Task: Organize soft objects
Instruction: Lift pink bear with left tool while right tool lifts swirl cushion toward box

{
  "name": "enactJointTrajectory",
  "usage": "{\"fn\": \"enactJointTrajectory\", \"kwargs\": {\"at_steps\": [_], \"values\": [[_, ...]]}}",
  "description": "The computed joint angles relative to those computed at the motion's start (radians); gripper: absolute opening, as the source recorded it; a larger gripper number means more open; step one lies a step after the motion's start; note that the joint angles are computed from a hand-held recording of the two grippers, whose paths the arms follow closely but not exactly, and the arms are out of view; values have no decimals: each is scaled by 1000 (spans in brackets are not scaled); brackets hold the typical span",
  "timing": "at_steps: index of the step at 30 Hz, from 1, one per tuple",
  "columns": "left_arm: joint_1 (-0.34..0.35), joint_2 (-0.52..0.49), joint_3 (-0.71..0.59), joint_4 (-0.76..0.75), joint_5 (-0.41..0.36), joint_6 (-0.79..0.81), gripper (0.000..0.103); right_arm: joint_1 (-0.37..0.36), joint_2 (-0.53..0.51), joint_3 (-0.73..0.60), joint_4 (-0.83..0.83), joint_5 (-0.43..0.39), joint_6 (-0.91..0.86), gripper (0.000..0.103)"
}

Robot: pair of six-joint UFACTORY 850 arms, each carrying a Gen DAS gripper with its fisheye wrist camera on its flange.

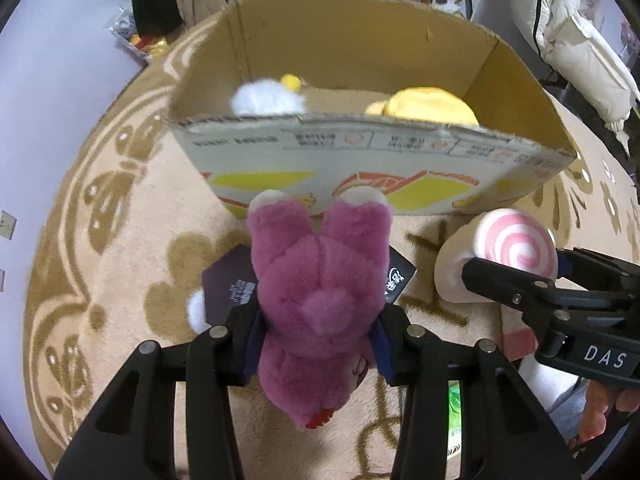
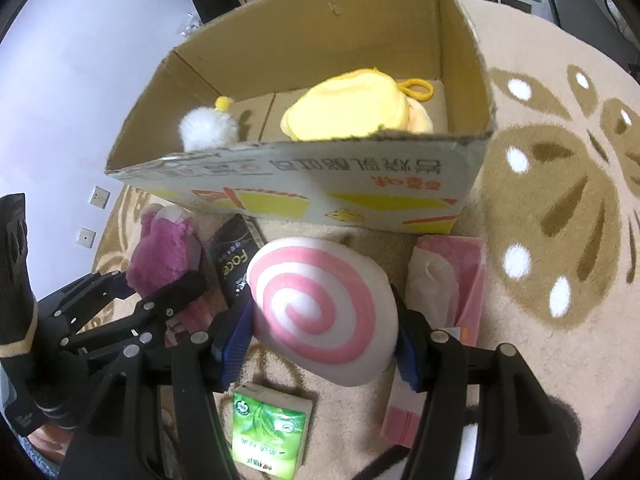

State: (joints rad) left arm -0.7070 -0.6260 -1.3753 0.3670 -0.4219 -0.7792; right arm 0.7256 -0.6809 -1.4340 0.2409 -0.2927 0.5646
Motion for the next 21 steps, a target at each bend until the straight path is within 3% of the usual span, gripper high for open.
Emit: {"fn": "enactJointTrajectory", "kwargs": {"at_steps": [3, 11, 16, 21], "values": [[-18, 8, -8, 96, -32, -88, 43, 2, 29, 24, 11, 20, -5, 65], [-28, 91, 29, 241, -38, -218, 43, 16, 109, 83, -183, 60, 165, 65], [-52, 146, 44, 427, -50, -358, 44, 22, 139, 98, -253, 74, 221, 65], [-58, 182, 60, 545, -55, -480, 44, 36, 169, 103, -430, 98, 384, 65]]}}
